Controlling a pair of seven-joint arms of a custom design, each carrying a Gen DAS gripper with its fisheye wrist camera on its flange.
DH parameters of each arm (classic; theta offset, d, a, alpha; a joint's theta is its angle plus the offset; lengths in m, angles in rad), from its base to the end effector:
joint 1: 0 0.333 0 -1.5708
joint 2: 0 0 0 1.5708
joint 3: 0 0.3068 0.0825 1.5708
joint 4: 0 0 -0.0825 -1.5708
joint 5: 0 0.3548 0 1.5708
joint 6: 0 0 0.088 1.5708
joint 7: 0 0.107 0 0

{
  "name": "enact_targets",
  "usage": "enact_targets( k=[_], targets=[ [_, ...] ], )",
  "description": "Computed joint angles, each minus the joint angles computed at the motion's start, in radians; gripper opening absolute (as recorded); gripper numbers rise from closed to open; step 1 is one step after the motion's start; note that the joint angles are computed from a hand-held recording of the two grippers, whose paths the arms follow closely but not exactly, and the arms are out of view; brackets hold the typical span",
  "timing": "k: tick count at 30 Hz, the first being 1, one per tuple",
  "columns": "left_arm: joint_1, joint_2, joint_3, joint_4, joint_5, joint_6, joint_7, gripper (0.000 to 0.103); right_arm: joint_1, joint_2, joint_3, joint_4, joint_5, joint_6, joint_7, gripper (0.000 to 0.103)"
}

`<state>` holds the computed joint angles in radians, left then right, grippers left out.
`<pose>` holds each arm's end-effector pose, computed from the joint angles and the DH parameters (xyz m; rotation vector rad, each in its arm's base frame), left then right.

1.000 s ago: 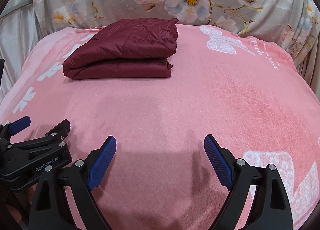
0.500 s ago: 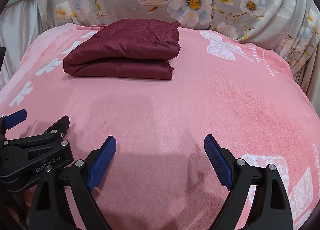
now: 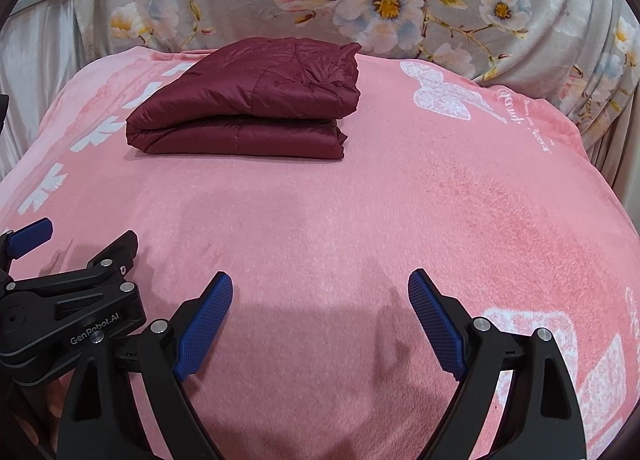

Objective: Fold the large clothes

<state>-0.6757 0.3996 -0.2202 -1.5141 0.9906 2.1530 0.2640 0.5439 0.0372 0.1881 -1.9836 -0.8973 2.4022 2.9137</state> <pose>0.4654 -0.4885 0.4787 -1.6641 1.7075 -0.5996 0.4298 0.3772 0.4927 -1.7357 1.8121 -0.7912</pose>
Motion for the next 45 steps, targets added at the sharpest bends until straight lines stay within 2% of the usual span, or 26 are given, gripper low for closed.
enact_targets(
  k=[45],
  targets=[
    [-0.007,0.006,0.003,0.006,0.007,0.009,-0.008,0.095,0.002,-0.004,0.001,0.005,-0.007,-0.015,0.004,0.087]
  ],
)
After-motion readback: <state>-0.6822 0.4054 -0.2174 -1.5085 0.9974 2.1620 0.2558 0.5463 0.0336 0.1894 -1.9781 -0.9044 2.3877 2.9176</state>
